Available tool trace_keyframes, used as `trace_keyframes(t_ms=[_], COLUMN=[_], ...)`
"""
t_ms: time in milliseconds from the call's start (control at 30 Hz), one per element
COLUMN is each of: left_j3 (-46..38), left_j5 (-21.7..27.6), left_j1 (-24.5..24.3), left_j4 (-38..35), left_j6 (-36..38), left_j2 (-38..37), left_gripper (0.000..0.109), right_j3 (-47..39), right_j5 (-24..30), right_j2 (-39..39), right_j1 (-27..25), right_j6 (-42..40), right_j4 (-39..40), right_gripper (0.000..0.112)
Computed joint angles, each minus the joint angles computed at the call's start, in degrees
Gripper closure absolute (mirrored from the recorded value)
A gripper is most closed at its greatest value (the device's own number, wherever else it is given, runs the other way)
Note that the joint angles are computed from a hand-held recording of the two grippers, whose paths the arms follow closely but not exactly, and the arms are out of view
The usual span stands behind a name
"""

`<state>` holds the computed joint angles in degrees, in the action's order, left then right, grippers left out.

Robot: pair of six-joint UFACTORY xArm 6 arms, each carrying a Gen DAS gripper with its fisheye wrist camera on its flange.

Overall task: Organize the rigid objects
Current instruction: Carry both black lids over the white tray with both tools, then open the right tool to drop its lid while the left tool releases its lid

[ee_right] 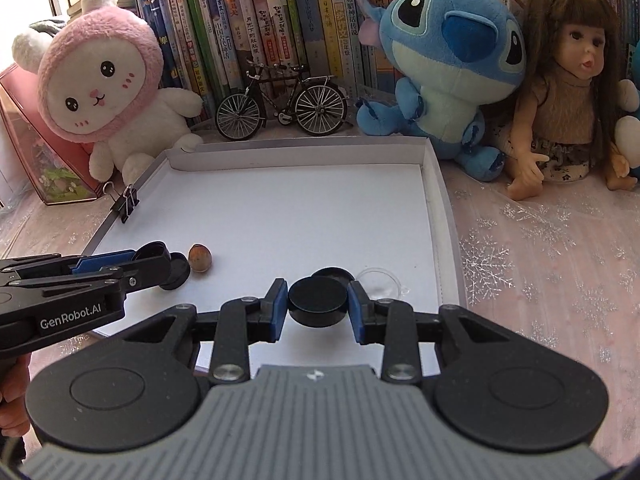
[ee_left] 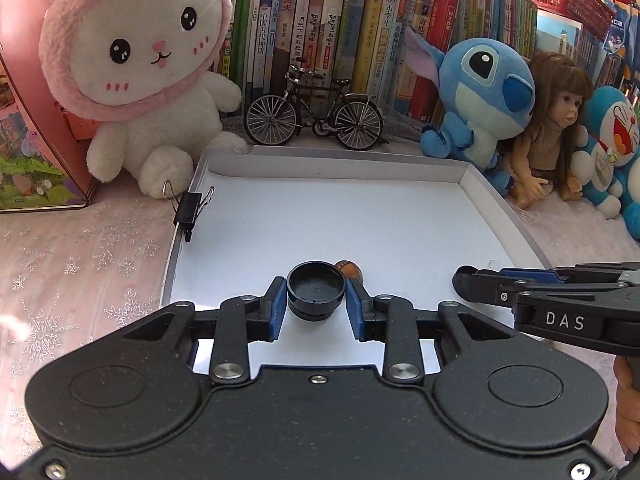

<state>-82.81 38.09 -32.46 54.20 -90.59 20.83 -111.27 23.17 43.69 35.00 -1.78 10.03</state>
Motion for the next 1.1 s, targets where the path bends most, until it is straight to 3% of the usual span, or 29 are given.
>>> trace_keyframes(t_ms=[467, 1000, 1100], left_j3=[-1.8, -2.8, -3.0], left_j5=[1.5, 1.2, 1.4], left_j1=[-0.3, -0.1, -0.1], left_j4=[1.1, 0.1, 0.0], left_j6=[1.0, 1.7, 1.7], left_j2=[1.9, 3.2, 3.5], left_gripper=[0.078, 0.078, 0.078], right_j3=[-6.3, -6.7, -6.7], right_j5=[3.1, 2.5, 2.3], right_j2=[4.1, 4.6, 4.7], right_j1=[0.3, 0.2, 0.3], right_j6=[4.9, 4.6, 4.4], right_j4=[-6.8, -6.9, -6.7], right_gripper=[0.075, 0.074, 0.070])
